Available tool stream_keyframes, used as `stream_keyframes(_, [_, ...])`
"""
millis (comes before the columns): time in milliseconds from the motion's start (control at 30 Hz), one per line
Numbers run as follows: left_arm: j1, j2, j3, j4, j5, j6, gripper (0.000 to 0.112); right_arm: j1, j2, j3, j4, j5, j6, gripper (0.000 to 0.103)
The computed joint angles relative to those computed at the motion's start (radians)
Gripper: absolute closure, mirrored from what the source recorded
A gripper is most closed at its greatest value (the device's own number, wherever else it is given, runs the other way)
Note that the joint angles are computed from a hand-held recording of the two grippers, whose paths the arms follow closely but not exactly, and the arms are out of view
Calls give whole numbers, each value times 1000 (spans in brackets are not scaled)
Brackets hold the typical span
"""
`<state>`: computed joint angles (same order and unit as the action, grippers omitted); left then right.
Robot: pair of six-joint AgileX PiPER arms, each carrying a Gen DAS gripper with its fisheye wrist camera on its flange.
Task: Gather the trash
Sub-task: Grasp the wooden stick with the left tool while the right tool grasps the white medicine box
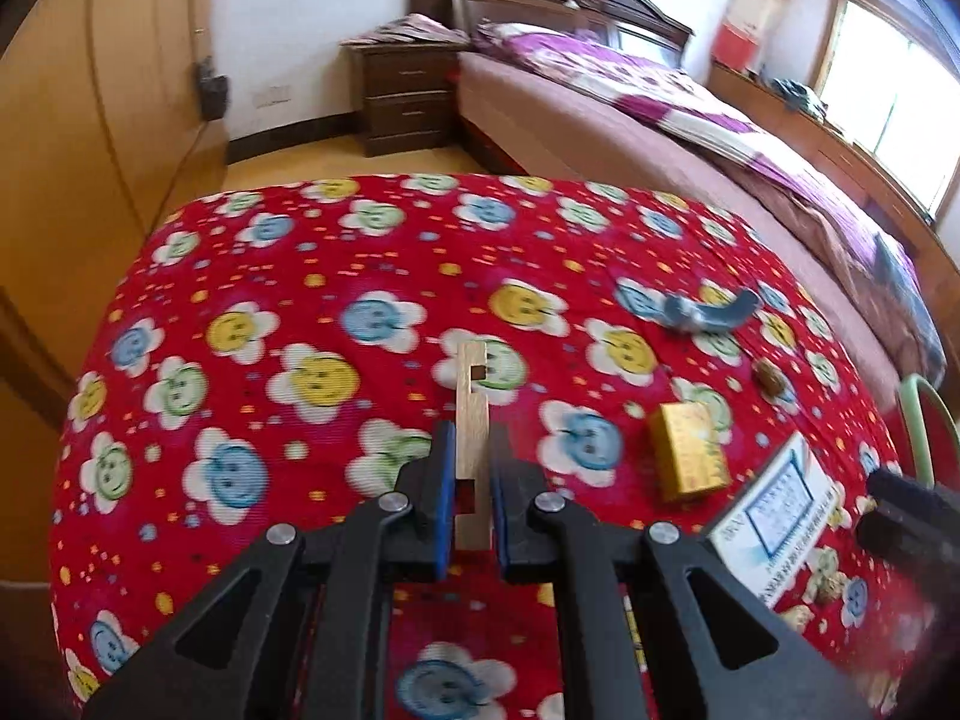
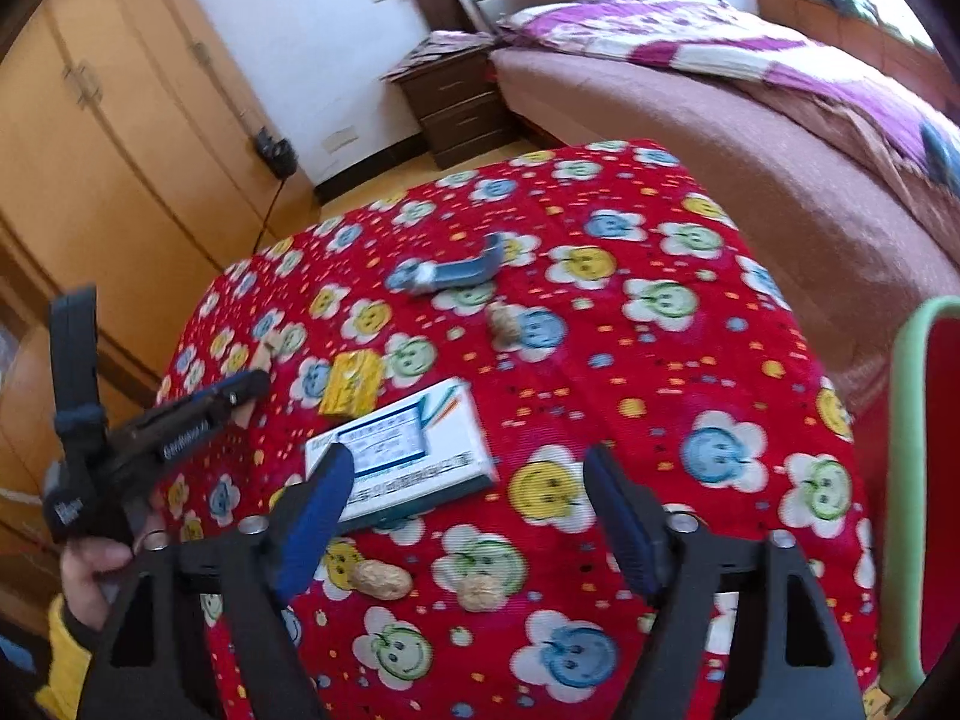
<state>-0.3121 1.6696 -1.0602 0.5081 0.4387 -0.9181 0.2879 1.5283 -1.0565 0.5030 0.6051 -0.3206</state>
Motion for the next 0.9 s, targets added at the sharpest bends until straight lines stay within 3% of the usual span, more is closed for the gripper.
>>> stream_keyframes(333, [49,-27,62,-9,-77,-26,102,184,54,0,-292,-105,247,19])
stream_keyframes(733, [80,-54,104,-104,-143,48,102,251,115,-22,-366,-130,310,9])
stream_keyframes(900, [86,-68,118,-118,-157,63,102,293,135,-30,-513,-141,428,8])
